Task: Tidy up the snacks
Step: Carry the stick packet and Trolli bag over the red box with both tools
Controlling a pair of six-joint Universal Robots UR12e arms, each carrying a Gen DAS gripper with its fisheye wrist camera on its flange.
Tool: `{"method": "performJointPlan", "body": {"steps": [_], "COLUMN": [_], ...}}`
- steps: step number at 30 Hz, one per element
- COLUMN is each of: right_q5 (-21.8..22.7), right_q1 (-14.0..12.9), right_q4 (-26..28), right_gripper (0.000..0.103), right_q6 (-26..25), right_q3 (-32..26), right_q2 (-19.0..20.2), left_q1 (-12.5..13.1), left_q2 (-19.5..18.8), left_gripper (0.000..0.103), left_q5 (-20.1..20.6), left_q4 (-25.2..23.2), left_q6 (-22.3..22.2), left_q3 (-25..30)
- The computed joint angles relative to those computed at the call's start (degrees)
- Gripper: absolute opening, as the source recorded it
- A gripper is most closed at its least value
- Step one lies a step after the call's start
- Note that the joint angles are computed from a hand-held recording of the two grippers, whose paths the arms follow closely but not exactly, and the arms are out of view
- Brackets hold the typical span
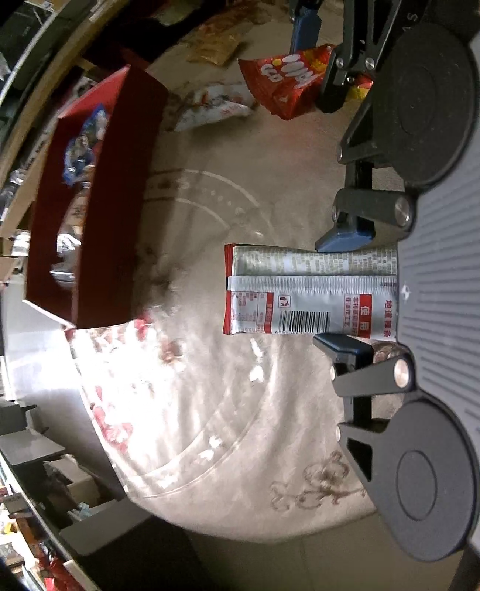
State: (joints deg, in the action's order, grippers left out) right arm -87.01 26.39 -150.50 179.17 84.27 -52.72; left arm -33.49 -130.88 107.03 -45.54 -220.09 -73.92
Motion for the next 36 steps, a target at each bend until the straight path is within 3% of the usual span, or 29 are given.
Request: {"method": "performJointPlan", "body": {"steps": [6,18,36], "right_q5": [0.9,-1.6,-2.9], "right_q1": [-0.3,-1.0,-1.9], "right_q4": [-4.2,-8.2,-10.6], "right_gripper": [0.057,0.057,0.057], "right_q6": [2.6,8.2,11.4], "right_q3": [0.3,-4.1,-13.3], "right_q2": [-0.4,2.0,7.1], "left_q1": [0.5,1.5,2.8], "left_q2": [0.3,-2.7,-8.0], "left_gripper": [0.050,0.050,0.050], "left_q5": [-0.4,0.1,2.2], "left_q4": [4.8,7.8,7.4], "left_q6": [2.2,6.5,9.5], "left_q3": [0.1,5.8,15.8]}}
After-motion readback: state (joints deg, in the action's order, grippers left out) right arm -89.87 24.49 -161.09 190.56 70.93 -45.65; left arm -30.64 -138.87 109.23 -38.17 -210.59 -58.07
